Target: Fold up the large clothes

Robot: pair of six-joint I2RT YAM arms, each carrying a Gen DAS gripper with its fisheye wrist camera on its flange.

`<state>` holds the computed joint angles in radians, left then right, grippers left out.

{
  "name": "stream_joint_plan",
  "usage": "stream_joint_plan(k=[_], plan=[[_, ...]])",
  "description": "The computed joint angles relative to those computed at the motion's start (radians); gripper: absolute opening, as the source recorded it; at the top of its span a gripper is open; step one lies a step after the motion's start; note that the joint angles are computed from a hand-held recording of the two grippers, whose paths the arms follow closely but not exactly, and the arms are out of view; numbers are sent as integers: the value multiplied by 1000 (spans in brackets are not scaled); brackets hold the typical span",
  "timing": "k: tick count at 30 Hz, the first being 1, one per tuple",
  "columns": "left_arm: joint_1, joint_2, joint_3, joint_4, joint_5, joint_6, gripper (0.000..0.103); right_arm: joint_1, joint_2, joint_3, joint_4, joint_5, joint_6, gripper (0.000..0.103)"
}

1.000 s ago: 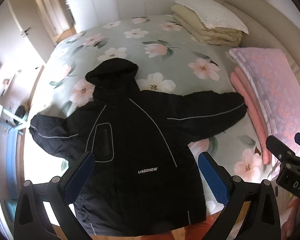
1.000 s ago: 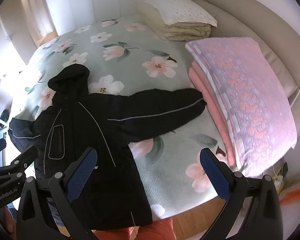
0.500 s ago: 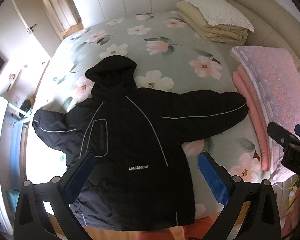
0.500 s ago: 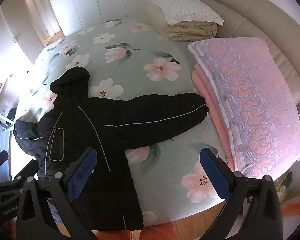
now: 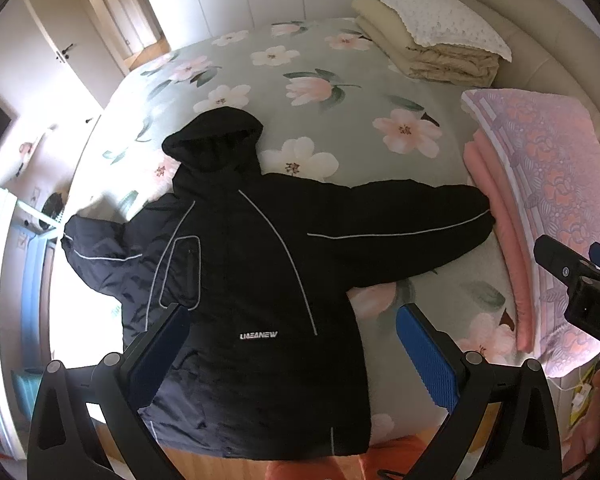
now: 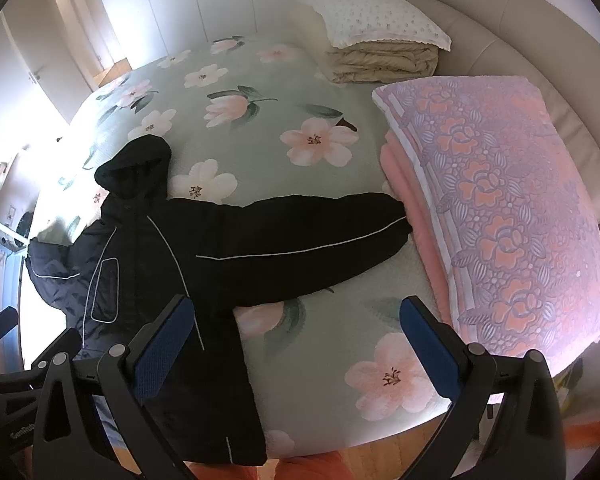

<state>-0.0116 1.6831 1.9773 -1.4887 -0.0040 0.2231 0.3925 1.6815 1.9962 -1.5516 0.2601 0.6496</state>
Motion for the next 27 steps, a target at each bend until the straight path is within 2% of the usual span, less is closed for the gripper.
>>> stream_joint_plan(k=[22,27], plan=[[-51,-1,-44,26,-58,-99,103,-103,-28,-95,84,-60,-136,103],[-57,0,-86,67,-78,-101,103,-131,-38,-158,136,-71,-155,103]])
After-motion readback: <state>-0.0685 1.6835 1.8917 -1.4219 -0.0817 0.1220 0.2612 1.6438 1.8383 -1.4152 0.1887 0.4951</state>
